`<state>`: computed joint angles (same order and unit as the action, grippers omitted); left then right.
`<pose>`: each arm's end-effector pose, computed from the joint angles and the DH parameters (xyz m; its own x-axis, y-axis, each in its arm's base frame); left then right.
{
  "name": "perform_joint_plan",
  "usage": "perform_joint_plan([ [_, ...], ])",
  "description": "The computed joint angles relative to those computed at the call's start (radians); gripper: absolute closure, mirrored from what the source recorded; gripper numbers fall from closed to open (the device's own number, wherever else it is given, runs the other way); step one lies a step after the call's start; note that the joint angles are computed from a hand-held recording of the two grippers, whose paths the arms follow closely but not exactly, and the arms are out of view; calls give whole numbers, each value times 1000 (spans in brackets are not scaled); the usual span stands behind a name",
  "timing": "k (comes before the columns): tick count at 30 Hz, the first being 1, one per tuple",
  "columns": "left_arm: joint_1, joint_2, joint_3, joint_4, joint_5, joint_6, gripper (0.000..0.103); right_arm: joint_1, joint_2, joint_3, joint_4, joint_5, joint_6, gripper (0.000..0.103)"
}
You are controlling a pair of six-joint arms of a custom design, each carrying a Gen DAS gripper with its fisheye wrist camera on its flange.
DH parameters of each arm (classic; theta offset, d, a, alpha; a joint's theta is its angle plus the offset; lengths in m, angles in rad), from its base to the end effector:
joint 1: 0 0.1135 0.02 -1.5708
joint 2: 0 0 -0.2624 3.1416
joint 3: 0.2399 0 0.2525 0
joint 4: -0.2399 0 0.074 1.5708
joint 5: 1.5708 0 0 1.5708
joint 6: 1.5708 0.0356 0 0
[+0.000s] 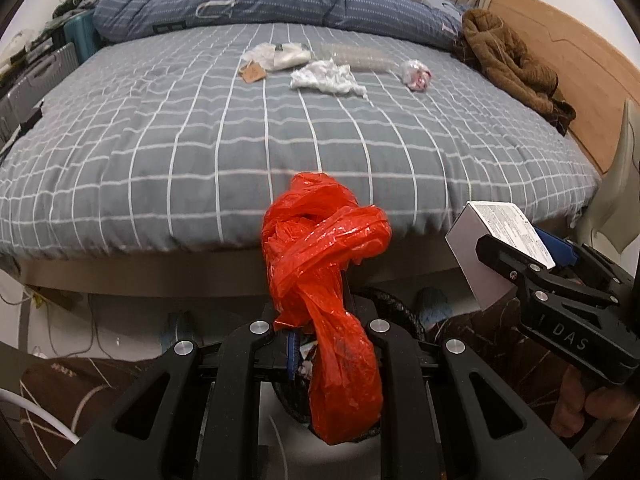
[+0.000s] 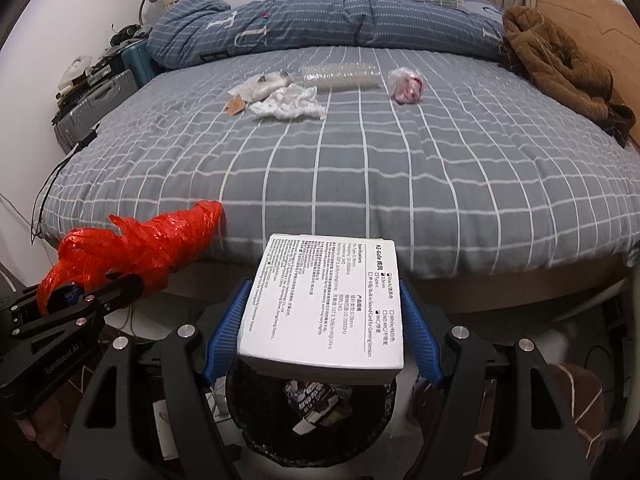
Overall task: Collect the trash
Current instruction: 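Carry the red bag and white box in both tools down over the bin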
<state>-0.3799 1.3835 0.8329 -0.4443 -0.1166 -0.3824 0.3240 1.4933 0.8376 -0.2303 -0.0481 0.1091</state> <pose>0.2533 -0.0967 0.2024 -0.8381 -0.0644 -0.5417 -0.0035 0.9936 -0.1127 0.2838 0.0971 0.1883 -0.7676 -0.1431 -0.6247 -0.2648 0.9585 0.1059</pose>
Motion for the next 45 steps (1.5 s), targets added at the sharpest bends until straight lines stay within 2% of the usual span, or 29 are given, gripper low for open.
perform_joint_plan([
  [12, -52, 8, -50, -35, 19, -62, 89, 23, -59, -80, -47, 19, 23, 34],
  [18, -74, 46, -63, -18, 23, -70, 89, 11, -49, -109, -53, 5, 29, 34],
  [26, -80, 134, -64, 27, 22, -69, 89, -20, 37, -119, -11, 7, 23, 34],
  [32, -75, 218, -53, 59, 61, -61, 89, -22, 125, -95, 25, 4, 21, 34],
  [45, -74, 465, 50, 142, 89, -19, 89, -104, 257, -41, 50, -9, -14, 34],
])
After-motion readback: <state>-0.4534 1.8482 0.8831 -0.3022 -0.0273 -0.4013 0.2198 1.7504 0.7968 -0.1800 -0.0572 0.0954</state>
